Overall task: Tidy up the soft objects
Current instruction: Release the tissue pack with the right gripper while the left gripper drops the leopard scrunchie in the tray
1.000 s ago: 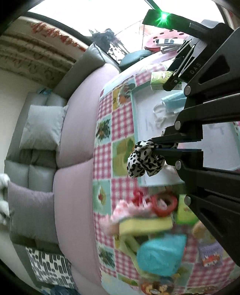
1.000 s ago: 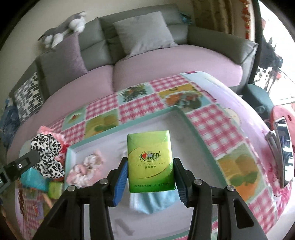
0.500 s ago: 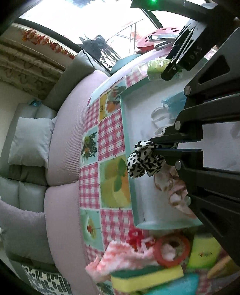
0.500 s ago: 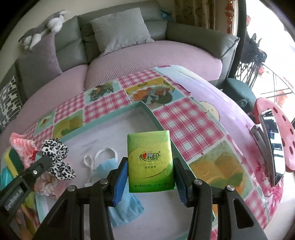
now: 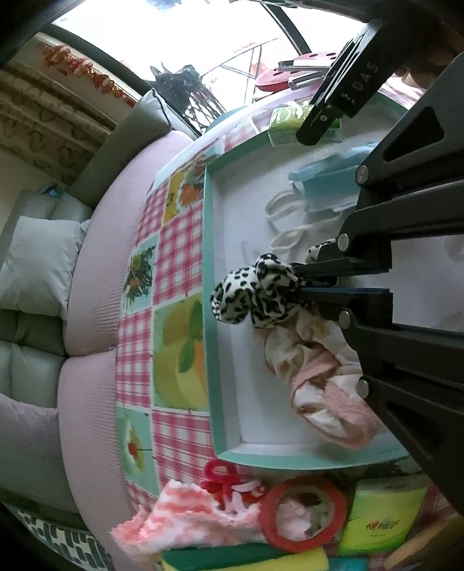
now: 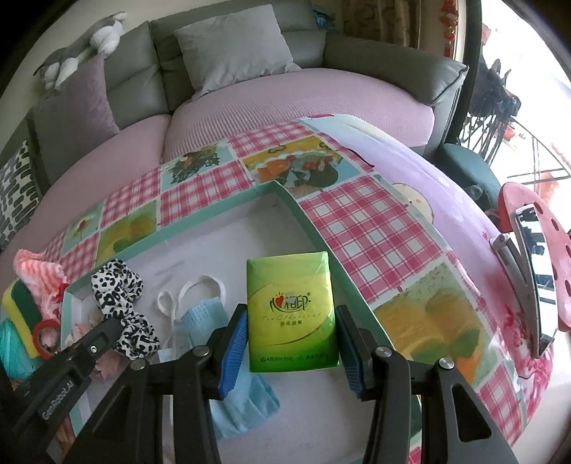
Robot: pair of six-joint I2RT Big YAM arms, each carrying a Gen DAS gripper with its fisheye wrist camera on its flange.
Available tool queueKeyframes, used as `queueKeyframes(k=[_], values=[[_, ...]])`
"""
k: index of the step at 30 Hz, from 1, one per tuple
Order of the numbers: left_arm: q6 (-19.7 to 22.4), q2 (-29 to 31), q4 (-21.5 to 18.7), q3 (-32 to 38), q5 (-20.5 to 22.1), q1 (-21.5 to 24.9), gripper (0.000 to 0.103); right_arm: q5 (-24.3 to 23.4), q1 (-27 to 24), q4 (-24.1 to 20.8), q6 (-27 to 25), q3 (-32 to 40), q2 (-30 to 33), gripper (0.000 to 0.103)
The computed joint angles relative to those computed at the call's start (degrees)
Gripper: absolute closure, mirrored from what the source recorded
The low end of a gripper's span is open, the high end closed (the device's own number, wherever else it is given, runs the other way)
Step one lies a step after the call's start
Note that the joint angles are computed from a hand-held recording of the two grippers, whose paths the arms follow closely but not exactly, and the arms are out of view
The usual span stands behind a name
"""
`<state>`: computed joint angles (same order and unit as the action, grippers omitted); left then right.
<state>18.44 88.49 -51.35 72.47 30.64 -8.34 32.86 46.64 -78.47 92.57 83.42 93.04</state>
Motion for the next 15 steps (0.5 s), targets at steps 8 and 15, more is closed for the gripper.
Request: queueKeyframes(k=[8,15], values=[[0.7,-1.0,-1.5,0.5,-1.1,0.2,0.097,-0.1,0.3,-1.1,-0.4,1.2,0.2,0.052],[0.0,-4.4,-2.9,2.2,-3.3,1.4,0.043,2.6,1.7,-4.0,-1.5,3.9,0.4,0.034]])
